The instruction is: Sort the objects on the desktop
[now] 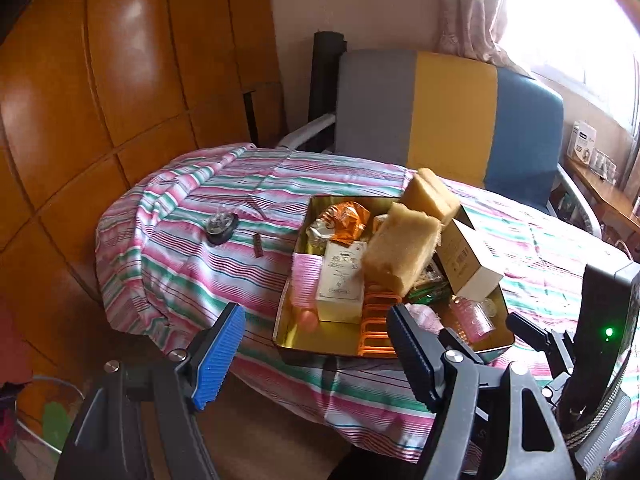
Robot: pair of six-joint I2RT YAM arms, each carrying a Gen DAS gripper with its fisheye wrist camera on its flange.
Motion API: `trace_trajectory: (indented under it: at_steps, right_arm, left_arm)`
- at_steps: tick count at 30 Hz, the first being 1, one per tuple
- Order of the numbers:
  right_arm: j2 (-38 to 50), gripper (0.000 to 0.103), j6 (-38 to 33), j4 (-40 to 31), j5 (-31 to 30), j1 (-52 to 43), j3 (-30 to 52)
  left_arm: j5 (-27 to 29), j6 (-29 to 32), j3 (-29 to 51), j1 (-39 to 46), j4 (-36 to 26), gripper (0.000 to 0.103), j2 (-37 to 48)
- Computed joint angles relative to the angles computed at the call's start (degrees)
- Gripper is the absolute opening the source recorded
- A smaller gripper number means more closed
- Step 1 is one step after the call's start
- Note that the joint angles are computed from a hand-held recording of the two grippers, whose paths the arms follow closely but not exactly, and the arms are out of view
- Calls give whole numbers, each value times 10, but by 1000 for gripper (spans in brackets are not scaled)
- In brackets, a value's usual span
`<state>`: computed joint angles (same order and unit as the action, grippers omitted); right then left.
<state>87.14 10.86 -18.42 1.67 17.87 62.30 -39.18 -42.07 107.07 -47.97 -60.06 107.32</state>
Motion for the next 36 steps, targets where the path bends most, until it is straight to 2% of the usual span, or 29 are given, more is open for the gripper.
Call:
trace_trajectory:
  at_steps: [8,17,24,28,31,36]
  right_arm:
    - [8,82,-2,-3,19,16,11]
    - [27,82,3,-8,24,18,20]
    - [32,82,5,-4,26,15,19]
    - [33,82,5,-4,28,15,20]
    - [33,82,5,-6,27,14,20]
    - [30,82,3,-6,27,13,18]
  left_arm:
    - [-12,-7,-8,3,-14,75,-12]
    - [19,-7,-17,17,-13,75,-14]
    - [16,-7,-15,15,-12,75,-5]
    - [9,-3,-20,11,-5,74,-7]
    - [6,0,-23,10,-1,69,-6]
    - [6,7,-25,10,6,69,-8]
